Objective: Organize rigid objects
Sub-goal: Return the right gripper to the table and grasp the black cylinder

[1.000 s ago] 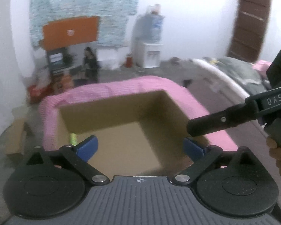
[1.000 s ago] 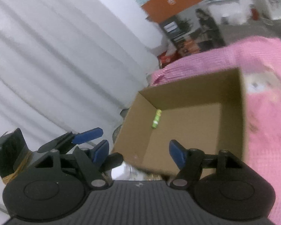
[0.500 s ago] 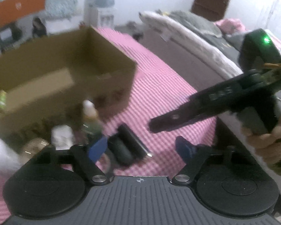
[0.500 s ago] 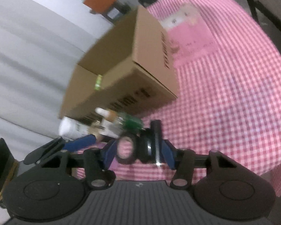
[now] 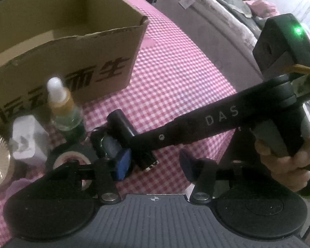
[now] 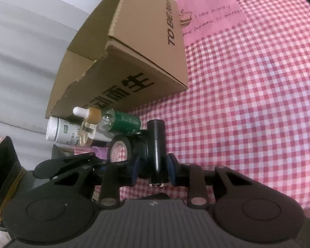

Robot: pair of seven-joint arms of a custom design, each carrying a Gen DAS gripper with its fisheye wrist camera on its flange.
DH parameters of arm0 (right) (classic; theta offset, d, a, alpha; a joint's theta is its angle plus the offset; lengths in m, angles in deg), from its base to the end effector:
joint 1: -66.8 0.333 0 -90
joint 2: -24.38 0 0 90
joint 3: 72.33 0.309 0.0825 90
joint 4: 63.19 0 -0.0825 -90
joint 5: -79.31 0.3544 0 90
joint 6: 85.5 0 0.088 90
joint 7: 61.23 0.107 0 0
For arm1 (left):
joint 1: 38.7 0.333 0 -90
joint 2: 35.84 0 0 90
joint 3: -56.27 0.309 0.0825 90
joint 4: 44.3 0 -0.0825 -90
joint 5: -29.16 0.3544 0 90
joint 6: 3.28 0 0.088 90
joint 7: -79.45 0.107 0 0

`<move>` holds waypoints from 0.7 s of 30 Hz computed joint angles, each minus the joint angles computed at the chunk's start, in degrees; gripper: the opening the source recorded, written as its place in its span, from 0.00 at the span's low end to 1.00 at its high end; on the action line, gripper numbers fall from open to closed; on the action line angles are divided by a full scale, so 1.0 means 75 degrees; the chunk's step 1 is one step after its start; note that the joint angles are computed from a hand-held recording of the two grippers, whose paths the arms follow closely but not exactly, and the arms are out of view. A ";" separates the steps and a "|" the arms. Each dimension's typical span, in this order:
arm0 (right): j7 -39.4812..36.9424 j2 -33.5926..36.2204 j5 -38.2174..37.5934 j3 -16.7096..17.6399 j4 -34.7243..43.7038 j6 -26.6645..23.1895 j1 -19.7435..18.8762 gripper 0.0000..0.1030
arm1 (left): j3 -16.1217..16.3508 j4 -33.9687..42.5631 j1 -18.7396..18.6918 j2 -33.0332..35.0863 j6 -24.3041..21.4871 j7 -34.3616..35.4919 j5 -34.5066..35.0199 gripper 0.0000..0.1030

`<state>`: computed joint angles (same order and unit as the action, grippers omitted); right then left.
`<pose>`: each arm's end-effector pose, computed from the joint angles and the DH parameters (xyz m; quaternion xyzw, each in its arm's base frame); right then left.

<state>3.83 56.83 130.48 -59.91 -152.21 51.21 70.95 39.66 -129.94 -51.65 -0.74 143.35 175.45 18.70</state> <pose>0.6717 0.1796 0.3657 -0.6714 0.6222 0.1652 0.3671 0.6456 -0.3118 0.3832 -0.5316 0.8029 -0.2697 0.0088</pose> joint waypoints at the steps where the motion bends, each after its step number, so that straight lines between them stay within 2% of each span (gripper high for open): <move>1: 0.0027 0.0019 -0.0004 -0.0005 0.0014 -0.0021 -0.0005 0.29 | 0.0029 0.0127 -0.0041 0.0074 -0.0087 -0.0033 0.0050 0.50; 6: 0.0057 0.0062 0.0033 -0.0031 0.0035 -0.0093 -0.0080 0.29 | 0.0179 0.0837 -0.0243 0.0502 -0.0575 -0.0304 0.0295 0.50; 13: -0.0082 0.0020 0.0082 -0.0042 0.0097 -0.0264 -0.0211 0.29 | 0.0399 0.1223 -0.0503 0.0709 -0.0591 -0.0627 0.0800 0.49; 17: -0.0182 -0.0047 0.0100 -0.0053 -0.0045 0.0095 -0.0101 0.25 | 0.0465 0.1262 -0.0620 0.0778 -0.0467 -0.0676 0.1095 0.40; 21: -0.0326 -0.0222 0.0250 0.0006 -0.0371 0.0477 -0.0077 0.24 | 0.0339 0.1040 -0.0485 0.0643 -0.0295 -0.0568 0.1019 0.35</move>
